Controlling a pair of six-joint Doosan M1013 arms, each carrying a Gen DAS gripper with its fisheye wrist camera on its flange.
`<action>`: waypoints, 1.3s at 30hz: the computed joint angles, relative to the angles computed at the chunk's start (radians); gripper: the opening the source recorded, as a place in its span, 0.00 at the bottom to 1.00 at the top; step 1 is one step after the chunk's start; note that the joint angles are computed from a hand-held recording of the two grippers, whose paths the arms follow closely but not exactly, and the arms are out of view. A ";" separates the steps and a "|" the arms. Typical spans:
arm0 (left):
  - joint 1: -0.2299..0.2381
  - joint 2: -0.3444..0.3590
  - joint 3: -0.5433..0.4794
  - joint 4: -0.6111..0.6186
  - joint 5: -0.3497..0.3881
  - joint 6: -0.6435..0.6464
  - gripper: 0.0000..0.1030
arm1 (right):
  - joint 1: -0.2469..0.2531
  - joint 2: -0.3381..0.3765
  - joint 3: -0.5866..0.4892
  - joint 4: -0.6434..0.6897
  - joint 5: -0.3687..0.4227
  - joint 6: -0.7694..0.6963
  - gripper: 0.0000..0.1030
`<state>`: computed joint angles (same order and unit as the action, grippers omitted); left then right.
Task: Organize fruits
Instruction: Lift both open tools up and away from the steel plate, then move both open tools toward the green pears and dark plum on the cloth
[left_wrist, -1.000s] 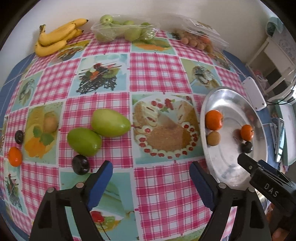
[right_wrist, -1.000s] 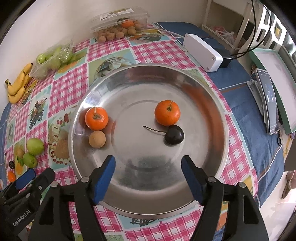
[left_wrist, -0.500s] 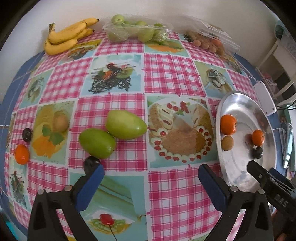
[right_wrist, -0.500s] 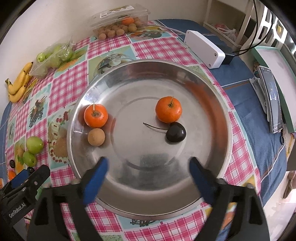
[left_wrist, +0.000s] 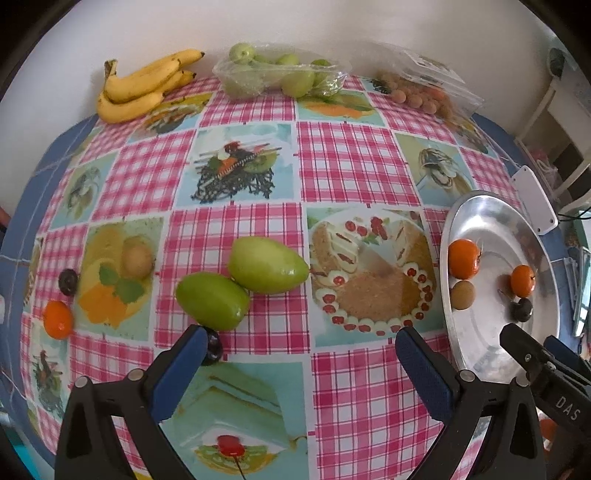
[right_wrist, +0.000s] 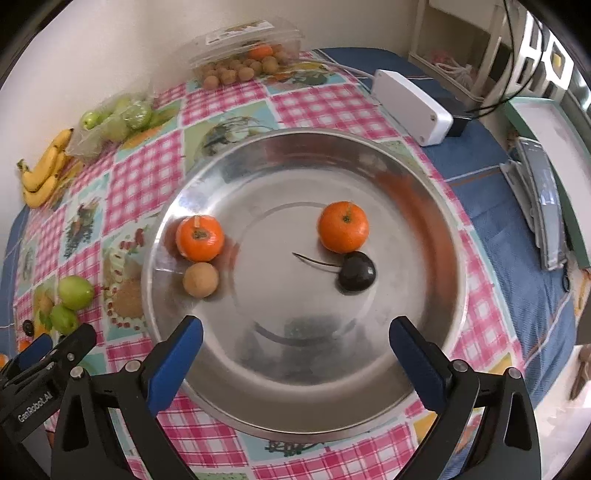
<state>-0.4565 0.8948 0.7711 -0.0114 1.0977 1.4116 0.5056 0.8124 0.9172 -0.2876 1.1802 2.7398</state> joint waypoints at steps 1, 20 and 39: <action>-0.002 -0.001 0.000 0.017 -0.004 -0.001 1.00 | 0.000 -0.001 0.002 0.002 -0.015 -0.005 0.98; 0.011 0.004 -0.024 0.152 -0.008 -0.107 1.00 | 0.020 0.038 -0.076 -0.032 -0.054 -0.024 0.98; 0.098 -0.013 -0.039 0.101 0.016 -0.140 1.00 | 0.059 0.130 -0.249 -0.036 0.006 -0.125 0.98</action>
<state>-0.3584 0.8814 0.7323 0.0892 1.1140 1.2713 0.5647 0.9425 0.6678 -0.3237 1.1859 2.6143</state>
